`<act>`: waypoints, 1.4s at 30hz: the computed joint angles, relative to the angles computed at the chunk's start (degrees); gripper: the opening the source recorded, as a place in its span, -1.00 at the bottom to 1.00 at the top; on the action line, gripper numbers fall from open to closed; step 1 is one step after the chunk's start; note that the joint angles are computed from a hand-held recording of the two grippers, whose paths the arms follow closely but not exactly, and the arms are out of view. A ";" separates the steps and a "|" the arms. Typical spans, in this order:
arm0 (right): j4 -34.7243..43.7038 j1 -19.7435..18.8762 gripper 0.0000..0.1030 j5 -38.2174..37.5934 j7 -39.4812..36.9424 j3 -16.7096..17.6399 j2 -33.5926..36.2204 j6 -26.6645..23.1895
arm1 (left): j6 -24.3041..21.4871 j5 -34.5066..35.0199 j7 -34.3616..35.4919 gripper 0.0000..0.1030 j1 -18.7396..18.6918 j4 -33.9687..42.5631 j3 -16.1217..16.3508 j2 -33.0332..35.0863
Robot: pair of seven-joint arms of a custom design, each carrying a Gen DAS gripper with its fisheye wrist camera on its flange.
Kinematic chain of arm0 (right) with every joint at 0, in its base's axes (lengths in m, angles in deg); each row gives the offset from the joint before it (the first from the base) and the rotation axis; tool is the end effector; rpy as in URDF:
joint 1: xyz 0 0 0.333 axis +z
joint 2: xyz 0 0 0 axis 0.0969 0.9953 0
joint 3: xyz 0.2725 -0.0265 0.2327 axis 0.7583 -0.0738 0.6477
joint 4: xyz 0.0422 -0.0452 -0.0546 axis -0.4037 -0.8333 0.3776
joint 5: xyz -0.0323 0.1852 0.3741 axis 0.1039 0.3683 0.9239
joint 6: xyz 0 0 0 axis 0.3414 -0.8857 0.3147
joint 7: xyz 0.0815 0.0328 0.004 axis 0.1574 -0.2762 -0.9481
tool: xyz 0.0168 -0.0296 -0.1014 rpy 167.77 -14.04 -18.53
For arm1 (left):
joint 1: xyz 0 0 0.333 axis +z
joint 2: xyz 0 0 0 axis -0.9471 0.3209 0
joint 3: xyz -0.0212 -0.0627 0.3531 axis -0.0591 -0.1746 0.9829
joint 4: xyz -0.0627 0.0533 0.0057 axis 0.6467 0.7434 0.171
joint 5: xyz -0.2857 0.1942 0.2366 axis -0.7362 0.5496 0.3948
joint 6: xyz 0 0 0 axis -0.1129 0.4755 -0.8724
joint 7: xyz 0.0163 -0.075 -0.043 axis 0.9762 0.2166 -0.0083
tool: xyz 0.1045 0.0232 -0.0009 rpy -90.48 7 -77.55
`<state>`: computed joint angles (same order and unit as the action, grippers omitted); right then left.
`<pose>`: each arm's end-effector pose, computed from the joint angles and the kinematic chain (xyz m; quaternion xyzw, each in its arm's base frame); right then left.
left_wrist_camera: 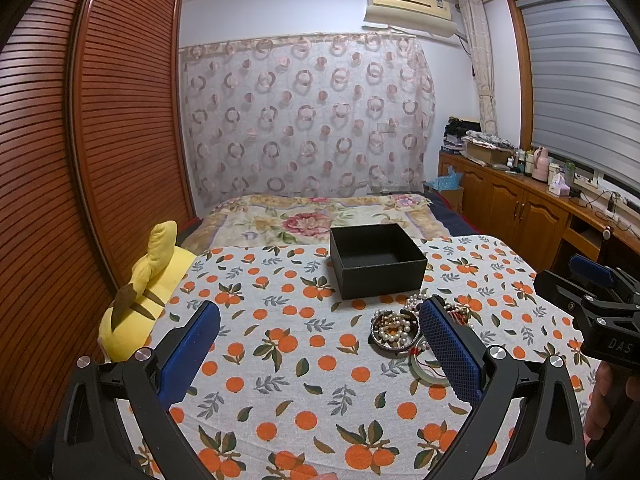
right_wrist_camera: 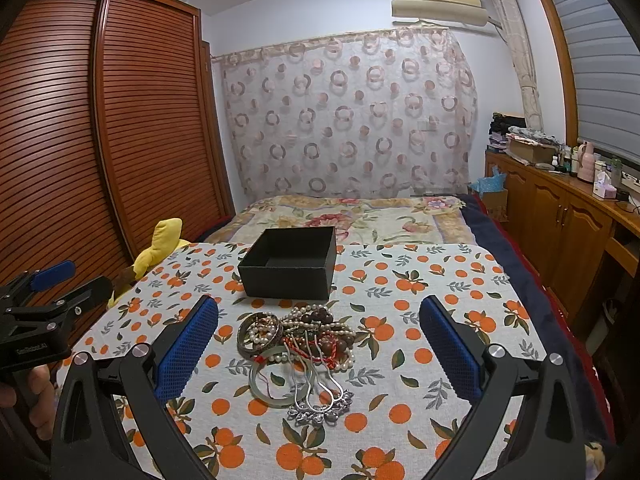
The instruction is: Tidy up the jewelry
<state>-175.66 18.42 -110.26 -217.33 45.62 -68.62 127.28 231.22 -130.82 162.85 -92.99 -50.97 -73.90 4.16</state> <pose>0.4395 0.2681 0.6107 -0.4816 0.6932 -0.3943 0.3635 0.5350 -0.2111 0.6066 -0.4179 0.7383 -0.4496 0.2795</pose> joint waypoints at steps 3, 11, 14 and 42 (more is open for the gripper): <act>-0.01 0.03 0.96 -0.01 -0.06 -0.01 -0.05 -0.04 | 0.11 -0.31 0.31 0.88 -0.08 0.06 0.04 0.10; 0.00 0.06 0.96 0.06 -0.08 0.05 -0.11 -0.13 | 0.10 -0.47 0.42 0.88 0.01 0.05 -0.06 0.07; -0.01 0.08 0.96 0.04 -0.10 0.05 -0.10 -0.15 | 0.20 -0.67 0.70 0.88 -0.09 0.09 -0.01 0.12; -3.16 0.32 0.96 2.31 -3.68 -1.99 -0.11 5.23 | -5.09 -0.12 1.30 0.88 2.80 0.47 -0.81 1.87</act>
<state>-178.82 18.74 -107.95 -221.01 43.63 -68.73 132.50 226.12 -130.94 164.15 -90.18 -50.49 -74.71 6.03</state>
